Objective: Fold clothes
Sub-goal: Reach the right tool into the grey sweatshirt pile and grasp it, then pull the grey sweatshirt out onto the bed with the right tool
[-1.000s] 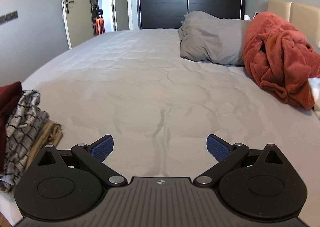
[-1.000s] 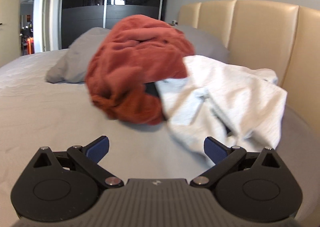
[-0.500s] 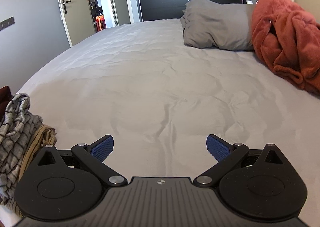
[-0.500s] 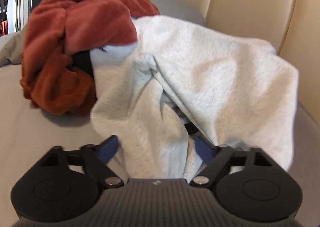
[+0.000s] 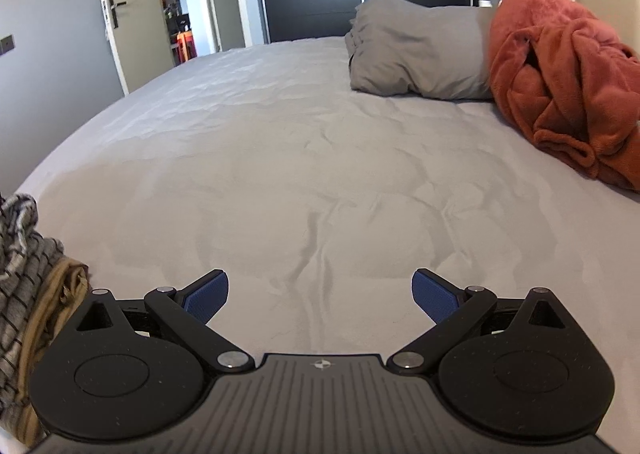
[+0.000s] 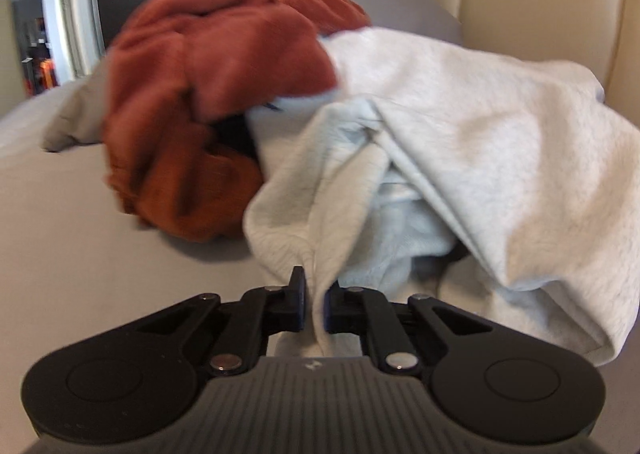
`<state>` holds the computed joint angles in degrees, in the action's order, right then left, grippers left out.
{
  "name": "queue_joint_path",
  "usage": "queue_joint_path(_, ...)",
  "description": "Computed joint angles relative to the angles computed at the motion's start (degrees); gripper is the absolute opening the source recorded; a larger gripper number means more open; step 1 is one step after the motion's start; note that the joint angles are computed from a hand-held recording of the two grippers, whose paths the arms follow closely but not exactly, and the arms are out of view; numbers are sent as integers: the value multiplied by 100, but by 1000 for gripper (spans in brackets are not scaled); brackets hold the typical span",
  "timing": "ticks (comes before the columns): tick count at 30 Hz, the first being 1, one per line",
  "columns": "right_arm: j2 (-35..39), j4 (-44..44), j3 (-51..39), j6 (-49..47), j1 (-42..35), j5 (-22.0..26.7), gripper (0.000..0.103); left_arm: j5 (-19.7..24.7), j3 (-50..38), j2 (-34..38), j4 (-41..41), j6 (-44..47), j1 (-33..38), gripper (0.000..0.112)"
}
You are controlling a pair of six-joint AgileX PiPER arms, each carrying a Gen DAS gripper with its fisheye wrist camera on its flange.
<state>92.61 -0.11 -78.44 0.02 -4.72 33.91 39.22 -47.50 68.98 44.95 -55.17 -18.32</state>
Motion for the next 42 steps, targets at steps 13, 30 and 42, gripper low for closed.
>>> queue_joint_path(13, -928, -172, -1279, 1340, 1913, 1108, 9, 449, -103, -1250, -1053, 1357, 360, 100)
queue_joint_path(30, 509, 398, -4176, 1853, 5348, 2284, 9, 329, -114, -2300, -3036, 4125, 2845, 100)
queue_joint_path(42, 169, 359, -3503, 1982, 6008, 2460, 52, 372, -64, -2643, -4754, 6500, 4656, 100)
